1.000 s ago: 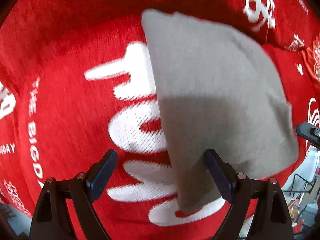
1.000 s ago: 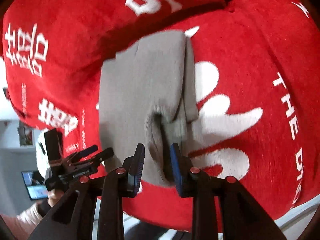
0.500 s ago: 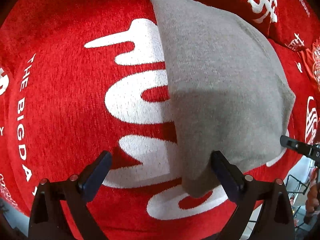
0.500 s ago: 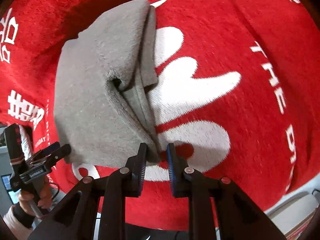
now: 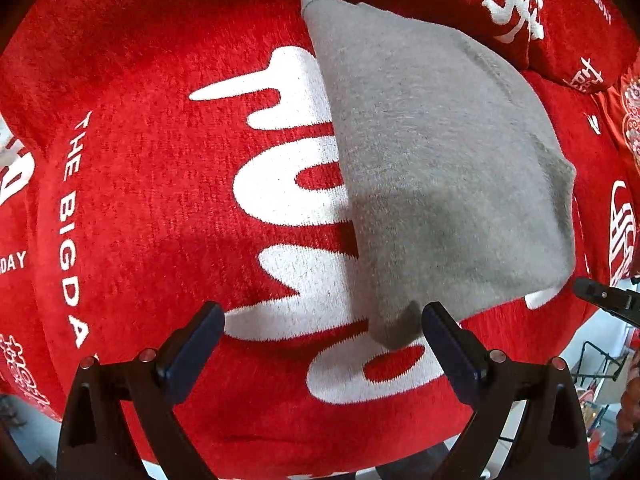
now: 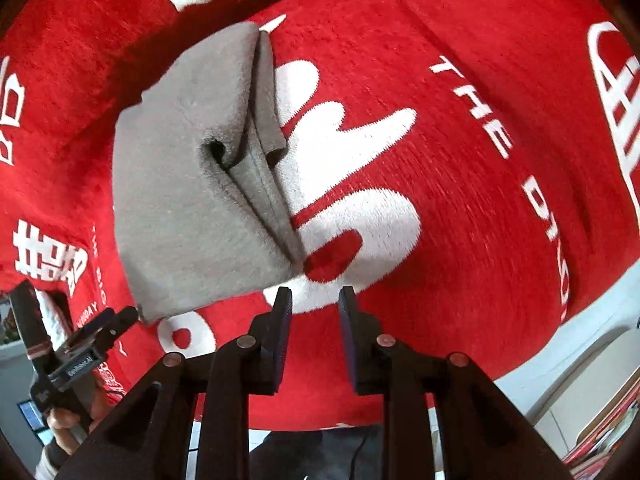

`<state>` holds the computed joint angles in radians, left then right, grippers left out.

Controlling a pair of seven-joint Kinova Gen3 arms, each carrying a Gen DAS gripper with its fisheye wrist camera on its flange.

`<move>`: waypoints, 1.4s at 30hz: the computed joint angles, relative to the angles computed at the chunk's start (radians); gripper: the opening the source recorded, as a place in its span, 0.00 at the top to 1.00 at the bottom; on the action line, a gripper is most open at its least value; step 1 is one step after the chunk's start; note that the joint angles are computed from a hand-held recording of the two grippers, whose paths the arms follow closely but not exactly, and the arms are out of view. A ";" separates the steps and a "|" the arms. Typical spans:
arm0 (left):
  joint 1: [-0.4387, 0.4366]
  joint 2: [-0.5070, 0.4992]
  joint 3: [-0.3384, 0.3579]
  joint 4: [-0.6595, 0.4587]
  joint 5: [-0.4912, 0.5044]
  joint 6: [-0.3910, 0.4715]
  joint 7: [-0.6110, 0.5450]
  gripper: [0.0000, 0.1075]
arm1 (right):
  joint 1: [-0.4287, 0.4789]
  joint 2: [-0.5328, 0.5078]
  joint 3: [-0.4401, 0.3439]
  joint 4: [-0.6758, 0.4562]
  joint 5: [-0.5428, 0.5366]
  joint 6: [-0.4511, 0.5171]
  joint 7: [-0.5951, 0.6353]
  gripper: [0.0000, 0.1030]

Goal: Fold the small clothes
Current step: 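Move both open grippers to the edge of the grey sweater bundle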

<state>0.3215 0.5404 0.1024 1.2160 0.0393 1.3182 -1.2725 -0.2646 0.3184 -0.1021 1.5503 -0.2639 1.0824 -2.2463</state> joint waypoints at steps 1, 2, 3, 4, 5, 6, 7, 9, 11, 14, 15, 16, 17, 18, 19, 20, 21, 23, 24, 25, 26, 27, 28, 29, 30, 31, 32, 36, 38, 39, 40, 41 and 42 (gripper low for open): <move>0.001 -0.009 -0.001 0.007 -0.003 0.001 0.000 0.07 | -0.008 -0.008 0.000 0.003 0.006 -0.003 -0.012 0.74; -0.002 -0.024 -0.002 0.022 -0.004 0.000 -0.002 0.07 | -0.013 -0.017 0.000 0.008 0.009 -0.008 -0.020 0.74; -0.004 -0.034 -0.002 0.032 -0.004 -0.002 -0.003 0.07 | -0.018 -0.024 -0.002 0.012 0.009 -0.013 -0.027 0.74; -0.008 -0.048 -0.001 0.045 -0.002 -0.006 -0.006 0.07 | -0.020 -0.034 -0.005 0.020 0.006 -0.016 -0.030 0.73; -0.011 -0.055 -0.001 0.053 -0.001 -0.011 -0.009 0.07 | -0.026 -0.035 -0.008 0.019 0.007 -0.019 -0.036 0.71; -0.016 -0.054 -0.001 0.057 -0.002 -0.018 -0.017 0.07 | -0.035 -0.038 -0.010 0.020 0.010 -0.025 -0.047 0.63; -0.016 -0.062 -0.001 0.064 -0.006 -0.021 -0.020 0.07 | -0.045 -0.040 -0.012 0.023 0.015 -0.035 -0.059 0.55; -0.012 -0.077 0.000 0.072 -0.016 -0.028 -0.025 0.07 | -0.063 -0.048 -0.016 0.032 0.025 -0.051 -0.079 0.51; -0.016 -0.086 0.000 0.076 -0.023 -0.034 -0.041 0.07 | -0.076 -0.050 -0.022 0.037 0.026 -0.063 -0.091 0.51; -0.014 -0.103 0.004 0.089 -0.027 -0.037 -0.054 0.07 | -0.084 -0.040 -0.034 0.040 0.011 -0.083 -0.083 0.44; -0.008 -0.100 0.005 0.088 -0.029 -0.041 -0.052 0.07 | -0.086 -0.031 -0.036 0.033 0.009 -0.080 -0.078 0.44; -0.003 -0.100 0.003 0.086 -0.034 -0.036 -0.051 0.07 | -0.087 -0.021 -0.038 0.022 0.007 -0.071 -0.069 0.44; -0.001 -0.086 0.003 0.065 -0.038 -0.029 -0.048 0.07 | -0.086 -0.012 -0.040 0.012 0.005 -0.063 -0.057 0.44; 0.000 -0.082 0.002 0.062 -0.038 -0.021 -0.039 0.07 | -0.084 -0.004 -0.042 0.000 0.003 -0.057 -0.039 0.44; 0.020 -0.066 0.002 0.045 -0.039 -0.017 -0.014 0.07 | -0.078 0.006 -0.043 -0.014 0.001 -0.047 -0.016 0.44; 0.030 -0.054 -0.002 0.030 -0.044 -0.012 0.005 0.07 | -0.071 0.013 -0.044 -0.027 -0.003 -0.037 0.006 0.44; 0.034 -0.040 -0.004 0.023 -0.050 -0.017 0.011 0.07 | -0.064 0.020 -0.044 -0.038 -0.009 -0.029 0.027 0.44; 0.049 -0.024 -0.009 0.002 -0.066 -0.006 0.032 0.07 | -0.039 0.037 -0.043 -0.068 -0.026 -0.010 0.080 0.44; 0.054 -0.016 -0.011 -0.012 -0.066 0.001 0.047 0.07 | -0.031 0.042 -0.040 -0.079 -0.032 -0.002 0.097 0.41; 0.054 -0.011 -0.011 -0.019 -0.061 -0.001 0.060 0.05 | -0.020 0.045 -0.038 -0.091 -0.037 0.005 0.117 0.35; 0.053 -0.007 -0.012 -0.029 -0.053 0.000 0.075 0.05 | -0.004 0.047 -0.035 -0.104 -0.045 0.011 0.141 0.32; 0.047 0.002 -0.010 -0.047 -0.038 0.007 0.089 0.05 | 0.005 0.047 -0.031 -0.110 -0.051 0.012 0.157 0.28; 0.042 0.009 -0.008 -0.060 -0.026 0.012 0.098 0.05 | 0.019 0.051 -0.028 -0.123 -0.058 0.015 0.178 0.25; 0.037 0.018 -0.007 -0.078 -0.014 0.016 0.111 0.05 | 0.028 0.052 -0.025 -0.129 -0.061 0.018 0.192 0.25; 0.035 0.027 -0.006 -0.094 -0.007 0.016 0.119 0.05 | 0.040 0.058 -0.021 -0.145 -0.061 0.028 0.210 0.25; 0.037 0.035 -0.008 -0.112 -0.009 0.021 0.127 0.05 | 0.051 0.066 -0.016 -0.164 -0.059 0.042 0.227 0.24; 0.042 0.047 -0.011 -0.136 -0.016 0.031 0.134 0.05 | 0.064 0.076 -0.012 -0.186 -0.058 0.056 0.247 0.24; 0.046 0.111 -0.020 -0.257 -0.030 0.095 0.149 0.05 | 0.112 0.117 0.002 -0.284 -0.058 0.107 0.309 0.24; 0.049 0.131 -0.031 -0.298 -0.041 0.109 0.164 0.05 | 0.138 0.144 0.002 -0.341 -0.063 0.128 0.350 0.24; 0.045 0.139 -0.033 -0.314 -0.041 0.109 0.166 0.05 | 0.156 0.168 -0.001 -0.381 -0.071 0.146 0.379 0.24; 0.041 0.149 -0.035 -0.333 -0.042 0.112 0.169 0.05 | 0.169 0.188 -0.004 -0.407 -0.081 0.161 0.396 0.23; 0.038 0.161 -0.038 -0.351 -0.044 0.117 0.172 0.05 | 0.184 0.216 -0.008 -0.437 -0.095 0.179 0.414 0.23; 0.032 0.171 -0.037 -0.368 -0.041 0.122 0.170 0.05 | 0.190 0.242 -0.007 -0.463 -0.100 0.196 0.418 0.23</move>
